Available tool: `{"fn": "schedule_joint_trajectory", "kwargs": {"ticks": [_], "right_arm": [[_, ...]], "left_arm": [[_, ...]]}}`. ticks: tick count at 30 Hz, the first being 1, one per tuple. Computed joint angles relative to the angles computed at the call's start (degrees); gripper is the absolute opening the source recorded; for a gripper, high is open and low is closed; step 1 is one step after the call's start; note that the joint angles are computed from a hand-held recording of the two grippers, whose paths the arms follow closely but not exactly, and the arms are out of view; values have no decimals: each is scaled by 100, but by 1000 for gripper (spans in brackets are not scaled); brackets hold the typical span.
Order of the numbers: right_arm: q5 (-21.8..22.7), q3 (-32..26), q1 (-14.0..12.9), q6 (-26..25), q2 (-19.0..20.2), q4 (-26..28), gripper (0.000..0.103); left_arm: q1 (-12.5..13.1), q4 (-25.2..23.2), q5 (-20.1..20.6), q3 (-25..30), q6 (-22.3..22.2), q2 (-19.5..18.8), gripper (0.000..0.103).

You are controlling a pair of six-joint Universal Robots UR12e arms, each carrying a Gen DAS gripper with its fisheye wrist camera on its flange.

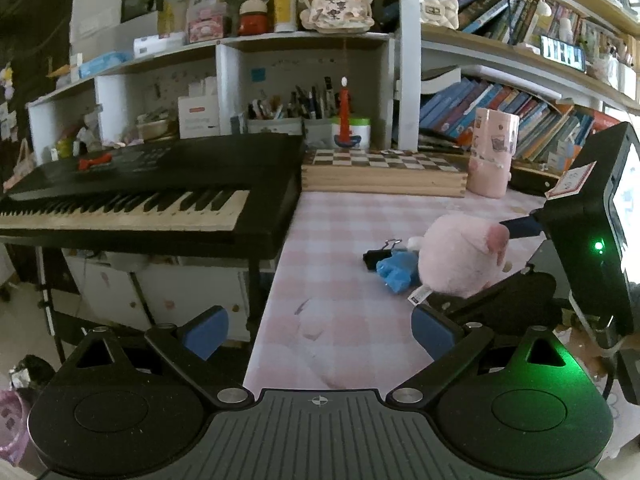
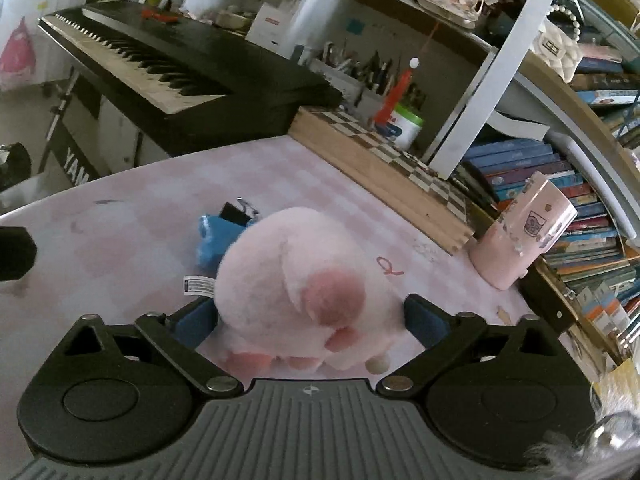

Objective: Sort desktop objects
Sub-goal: 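Grasp the pink plush pig with the right tool while the left tool approaches the blue bag, then grasp the blue plastic bag with the left tool while the right tool holds the pig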

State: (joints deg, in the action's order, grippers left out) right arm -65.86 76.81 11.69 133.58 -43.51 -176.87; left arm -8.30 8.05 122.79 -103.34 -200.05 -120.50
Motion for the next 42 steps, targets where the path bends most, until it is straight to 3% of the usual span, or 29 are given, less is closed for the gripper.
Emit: {"fn": "schedule_joint_trajectory", "kwargs": {"ticks": [4, 8, 11, 14, 20, 29, 33, 42], "right_arm": [[255, -32, -92, 369, -14, 94, 79], [401, -69, -233, 1329, -67, 101, 65], [414, -70, -344, 2030, -116, 12, 65], [427, -23, -436, 2362, -185, 39, 65], [592, 262, -582, 2631, -385, -98, 65], [900, 603, -704, 3089, -661, 187, 65], [874, 682, -720, 3102, -717, 225, 65], [865, 873, -746, 3196, -828, 47, 65]], "left_arm": [[22, -125, -70, 110, -15, -42, 99], [52, -261, -256, 274, -131, -116, 99], [66, -440, -402, 457, -81, -201, 98], [104, -723, -654, 646, -9, -271, 86], [211, -1100, -931, 1073, -251, -494, 70], [271, -1684, -997, 1510, -45, -760, 49], [267, -1598, -1041, 1478, -15, -743, 30], [202, -1238, -1101, 1191, 9, -548, 28]]}}
